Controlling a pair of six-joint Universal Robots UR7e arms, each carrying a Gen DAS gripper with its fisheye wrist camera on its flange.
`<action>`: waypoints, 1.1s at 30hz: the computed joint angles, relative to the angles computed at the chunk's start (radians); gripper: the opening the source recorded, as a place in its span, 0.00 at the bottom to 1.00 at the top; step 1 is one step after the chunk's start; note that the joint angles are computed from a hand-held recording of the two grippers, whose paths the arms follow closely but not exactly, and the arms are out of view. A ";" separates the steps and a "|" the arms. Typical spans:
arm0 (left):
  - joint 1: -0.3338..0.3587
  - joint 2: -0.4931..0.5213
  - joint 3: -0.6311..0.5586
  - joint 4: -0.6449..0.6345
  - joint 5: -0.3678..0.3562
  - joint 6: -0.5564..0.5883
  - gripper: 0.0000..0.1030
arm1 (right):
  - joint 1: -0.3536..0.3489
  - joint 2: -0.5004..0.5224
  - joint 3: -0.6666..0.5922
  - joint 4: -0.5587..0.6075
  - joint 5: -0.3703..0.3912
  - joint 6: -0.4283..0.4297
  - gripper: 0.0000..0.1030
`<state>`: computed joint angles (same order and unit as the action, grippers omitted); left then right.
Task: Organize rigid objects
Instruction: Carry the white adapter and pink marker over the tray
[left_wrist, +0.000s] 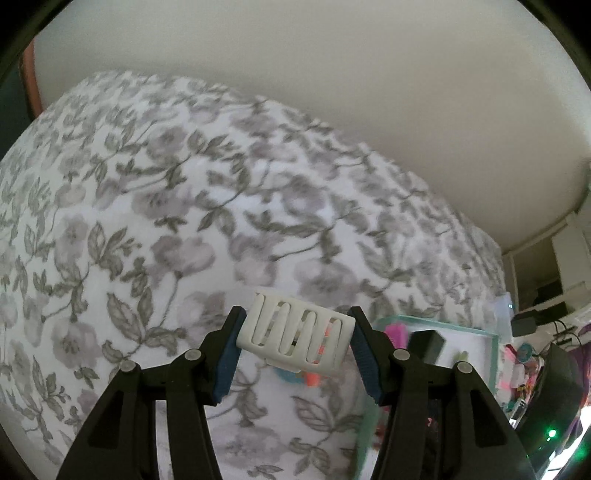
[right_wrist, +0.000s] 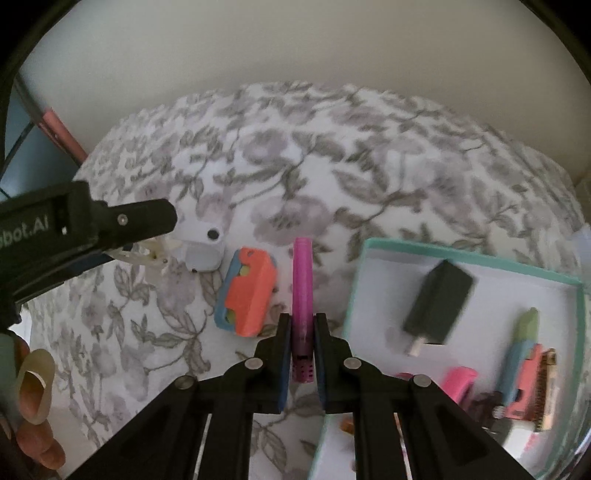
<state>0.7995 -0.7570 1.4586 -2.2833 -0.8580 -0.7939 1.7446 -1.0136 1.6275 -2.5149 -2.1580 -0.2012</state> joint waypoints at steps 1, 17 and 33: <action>-0.007 0.002 -0.003 -0.007 -0.002 0.010 0.56 | 0.000 -0.012 0.003 -0.006 -0.005 0.000 0.12; -0.098 0.172 -0.164 -0.034 -0.087 0.162 0.56 | -0.095 -0.187 0.061 0.014 -0.050 0.142 0.12; -0.109 0.316 -0.300 0.043 -0.166 0.210 0.56 | -0.180 -0.284 0.097 0.009 -0.085 0.212 0.12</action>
